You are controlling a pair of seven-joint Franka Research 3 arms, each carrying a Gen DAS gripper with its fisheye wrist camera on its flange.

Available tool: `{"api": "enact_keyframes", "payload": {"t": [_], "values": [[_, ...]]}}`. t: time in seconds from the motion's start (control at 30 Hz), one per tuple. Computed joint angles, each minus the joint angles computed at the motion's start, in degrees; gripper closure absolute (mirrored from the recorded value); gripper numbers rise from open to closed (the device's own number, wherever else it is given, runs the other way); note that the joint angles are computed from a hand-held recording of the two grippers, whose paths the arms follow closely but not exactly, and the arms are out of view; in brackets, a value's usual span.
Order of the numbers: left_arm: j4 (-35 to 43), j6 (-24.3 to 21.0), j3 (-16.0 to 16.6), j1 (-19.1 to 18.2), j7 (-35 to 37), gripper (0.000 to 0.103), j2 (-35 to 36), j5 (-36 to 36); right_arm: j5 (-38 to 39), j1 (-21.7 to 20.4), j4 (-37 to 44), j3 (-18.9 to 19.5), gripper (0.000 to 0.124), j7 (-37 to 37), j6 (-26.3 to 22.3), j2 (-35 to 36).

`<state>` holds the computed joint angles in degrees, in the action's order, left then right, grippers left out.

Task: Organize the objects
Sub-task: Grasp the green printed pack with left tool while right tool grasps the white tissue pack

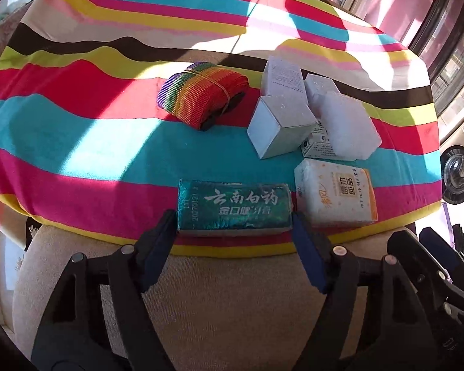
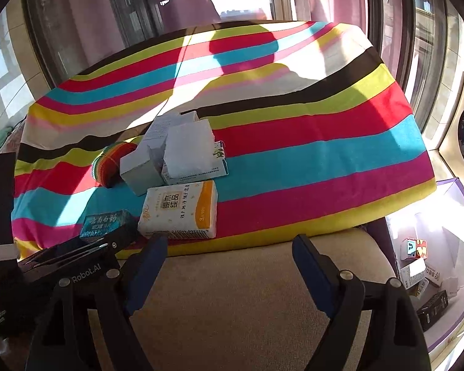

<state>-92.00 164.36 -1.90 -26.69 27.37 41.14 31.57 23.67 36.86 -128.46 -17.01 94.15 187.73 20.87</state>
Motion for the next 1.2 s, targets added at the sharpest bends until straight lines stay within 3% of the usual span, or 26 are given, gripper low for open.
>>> {"api": "enact_keyframes", "payload": {"t": [0.3,0.4,0.6,0.83,0.97,1.2], "values": [[-8.17,5.25,9.05,-2.38,-12.48,0.026,-5.00,7.61,-3.87,-2.81,6.49,3.63,0.040,0.22,-3.20,4.20],[-9.37,7.08,8.84,-1.09,-15.15,0.026,-5.18,8.29,-5.60,-1.69,8.77,2.58,0.040,1.61,-4.53,5.90],[-8.61,7.83,10.44,-2.71,-17.46,0.026,-4.62,11.87,-10.44,2.95,12.34,-2.65,0.040,6.54,-7.77,9.17],[-8.07,8.53,12.79,-4.80,-21.00,0.026,-4.17,15.96,-15.44,2.24,14.82,-3.02,0.040,11.41,-11.43,10.90],[-6.48,7.30,12.25,-4.60,-20.91,0.026,-3.35,17.91,-17.96,0.23,16.15,-1.50,0.040,13.34,-13.42,11.49],[-4.81,6.84,10.97,-3.56,-20.71,0.026,-2.40,19.20,-24.53,3.02,17.65,-5.17,0.039,20.45,-15.55,12.54]]}}
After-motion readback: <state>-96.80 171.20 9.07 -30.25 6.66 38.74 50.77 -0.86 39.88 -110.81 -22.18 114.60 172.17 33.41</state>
